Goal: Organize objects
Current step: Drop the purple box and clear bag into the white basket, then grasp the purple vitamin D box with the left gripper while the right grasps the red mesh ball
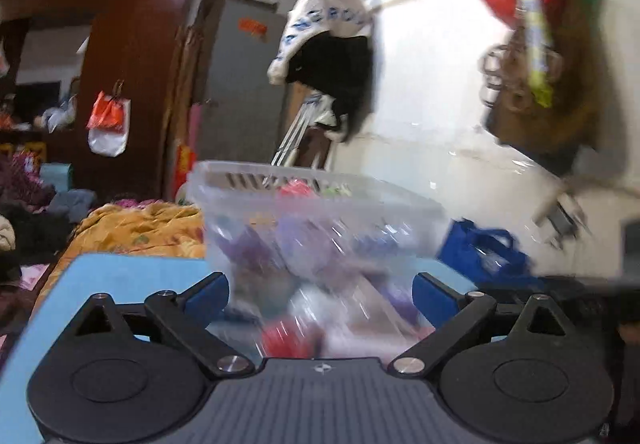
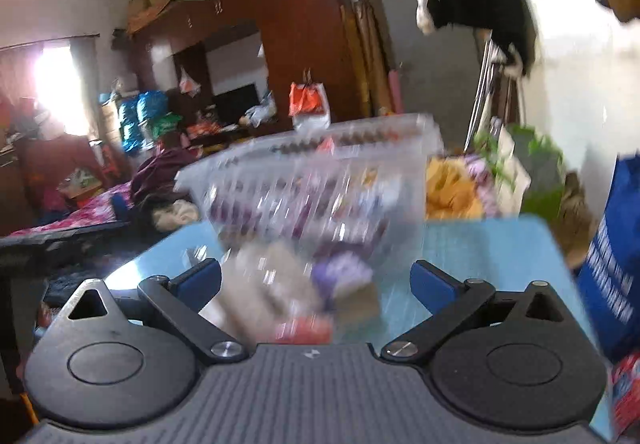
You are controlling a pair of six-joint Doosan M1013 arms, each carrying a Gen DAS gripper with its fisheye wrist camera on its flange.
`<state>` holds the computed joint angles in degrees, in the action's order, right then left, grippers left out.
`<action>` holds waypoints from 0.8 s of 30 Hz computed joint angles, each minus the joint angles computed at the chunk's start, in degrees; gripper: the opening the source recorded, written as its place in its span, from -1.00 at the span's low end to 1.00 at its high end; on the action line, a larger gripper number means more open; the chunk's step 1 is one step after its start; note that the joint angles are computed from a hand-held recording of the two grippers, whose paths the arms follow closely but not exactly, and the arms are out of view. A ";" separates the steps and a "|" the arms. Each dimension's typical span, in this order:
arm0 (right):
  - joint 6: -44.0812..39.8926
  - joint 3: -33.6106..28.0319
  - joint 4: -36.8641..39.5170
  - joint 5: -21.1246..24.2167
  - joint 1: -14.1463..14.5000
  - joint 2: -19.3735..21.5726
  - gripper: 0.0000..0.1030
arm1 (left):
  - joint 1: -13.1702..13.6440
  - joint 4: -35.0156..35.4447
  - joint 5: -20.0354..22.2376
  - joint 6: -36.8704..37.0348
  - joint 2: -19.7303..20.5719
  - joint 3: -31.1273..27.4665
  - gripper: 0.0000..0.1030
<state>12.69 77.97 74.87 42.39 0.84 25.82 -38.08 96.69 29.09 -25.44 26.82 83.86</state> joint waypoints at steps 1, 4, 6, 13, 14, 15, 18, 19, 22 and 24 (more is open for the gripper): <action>-0.59 -0.10 -1.02 0.29 0.06 0.02 0.97 | -0.50 -0.16 0.07 0.35 0.07 0.51 0.93; 2.88 -2.18 -7.48 1.30 0.58 1.07 0.74 | -0.94 -8.35 -2.41 10.12 1.09 -0.21 0.93; 5.02 -3.40 -10.61 2.57 0.94 1.99 0.66 | -0.99 -11.63 -2.80 14.65 1.89 -1.24 0.93; 6.98 -2.75 -16.39 2.38 1.61 1.38 0.04 | -1.12 -16.95 -4.31 21.34 2.95 -2.48 0.93; 6.12 -2.52 -16.21 2.15 1.65 1.24 0.02 | -1.29 -17.98 -3.80 22.96 3.25 -2.96 0.93; 5.38 -2.15 -15.39 1.64 1.59 1.06 -0.08 | -1.51 -18.63 -3.00 24.24 3.50 -3.35 0.91; 0.18 -0.56 -7.96 2.32 0.43 0.72 -0.12 | -2.00 -18.73 -1.28 25.59 4.15 -4.19 0.56; -1.85 -0.03 -4.90 3.35 -0.11 0.70 -0.12 | -2.10 -18.55 -1.02 25.66 4.21 -4.25 0.48; -4.92 1.17 -0.49 3.14 -0.43 0.37 -0.12 | -2.16 -13.89 -1.18 21.35 3.95 -3.06 0.42; -7.77 2.33 1.78 1.36 -0.21 -0.31 -0.12 | -2.21 -9.82 -1.13 17.07 3.61 -1.93 0.42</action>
<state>4.92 80.30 76.65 43.76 0.63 25.51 -40.28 86.87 27.97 -8.37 30.43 81.92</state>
